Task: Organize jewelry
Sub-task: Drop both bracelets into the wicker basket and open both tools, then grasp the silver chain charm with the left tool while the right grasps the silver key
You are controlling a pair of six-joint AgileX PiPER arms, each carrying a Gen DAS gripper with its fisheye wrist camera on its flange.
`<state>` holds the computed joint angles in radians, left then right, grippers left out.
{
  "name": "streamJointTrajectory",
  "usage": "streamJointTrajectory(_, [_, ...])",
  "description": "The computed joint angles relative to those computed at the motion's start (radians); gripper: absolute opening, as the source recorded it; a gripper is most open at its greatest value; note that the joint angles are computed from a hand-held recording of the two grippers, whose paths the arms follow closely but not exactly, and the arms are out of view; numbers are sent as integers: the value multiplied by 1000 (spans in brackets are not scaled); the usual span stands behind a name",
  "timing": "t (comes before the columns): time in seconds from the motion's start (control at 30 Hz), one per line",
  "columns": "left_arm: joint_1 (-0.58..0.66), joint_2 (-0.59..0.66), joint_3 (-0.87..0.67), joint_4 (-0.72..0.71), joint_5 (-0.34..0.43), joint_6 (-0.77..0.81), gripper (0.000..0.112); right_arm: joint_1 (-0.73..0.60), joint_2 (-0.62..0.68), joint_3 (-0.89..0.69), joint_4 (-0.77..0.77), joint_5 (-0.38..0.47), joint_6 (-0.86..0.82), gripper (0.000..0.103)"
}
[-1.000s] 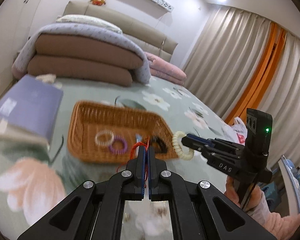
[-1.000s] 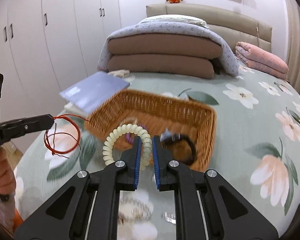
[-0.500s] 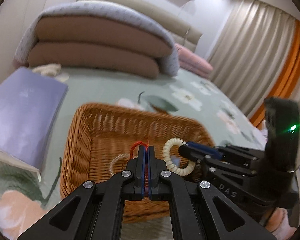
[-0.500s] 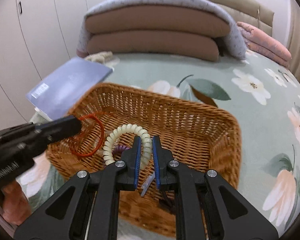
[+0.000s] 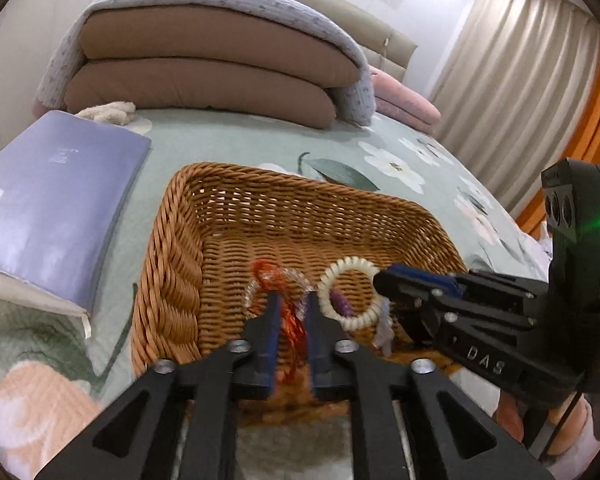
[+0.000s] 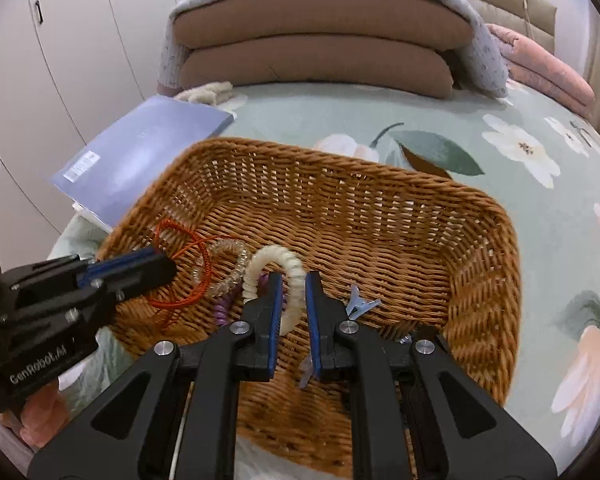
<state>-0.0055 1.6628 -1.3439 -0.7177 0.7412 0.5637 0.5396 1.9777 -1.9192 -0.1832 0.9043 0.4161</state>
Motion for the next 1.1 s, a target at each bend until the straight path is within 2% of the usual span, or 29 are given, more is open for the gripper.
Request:
streamJointTrajectory(0.03, [1,-14,10,2,-2,1,45,6,-24,29,-13,-16,13,11])
streamJointTrajectory(0.07, [2,-41,33,0,-20,9,49,12,-49,58,-20,-30,22,11])
streamJointTrajectory(0.17, [13,-86,58,-3,-17,23,51,30,-116,130,-48,-49,53,12])
streamJointTrajectory(0.3, [47,-167,108,-41,22,60,51,52,-257,299,-68,-127,104,14])
streamJointTrajectory(0.4, [66,-272,187,-53,31,97,51,70,-383,445,-84,-210,156,29])
streamJointTrajectory(0.47, [88,-338,243,-83,55,137,51,90,-477,549,-119,-254,221,61])
streamJointTrajectory(0.53, [110,-410,304,-102,79,167,52,116,-561,632,-173,-270,295,62])
streamJointTrajectory(0.63, [137,-514,386,-94,104,178,55,170,-664,716,-255,-227,388,62])
streamJointTrajectory(0.7, [180,-589,444,-105,149,198,59,221,-733,764,-322,-177,461,74])
streamJointTrajectory(0.73, [201,-614,461,-110,171,205,63,265,-767,785,-390,-128,530,89])
streamJointTrajectory(0.77, [227,-645,484,-112,194,210,65,313,-795,804,-463,-73,604,98])
streamJointTrajectory(0.87, [331,-738,546,-131,280,249,66,461,-889,880,-633,68,770,99])
streamJointTrajectory(0.97, [428,-800,591,-145,361,280,67,557,-955,931,-683,180,829,99])
streamJointTrajectory(1.03, [473,-840,619,-148,410,310,67,595,-1014,980,-678,204,847,99])
streamJointTrajectory(1.1, [467,-885,645,-121,414,309,67,640,-1055,1022,-679,252,885,99])
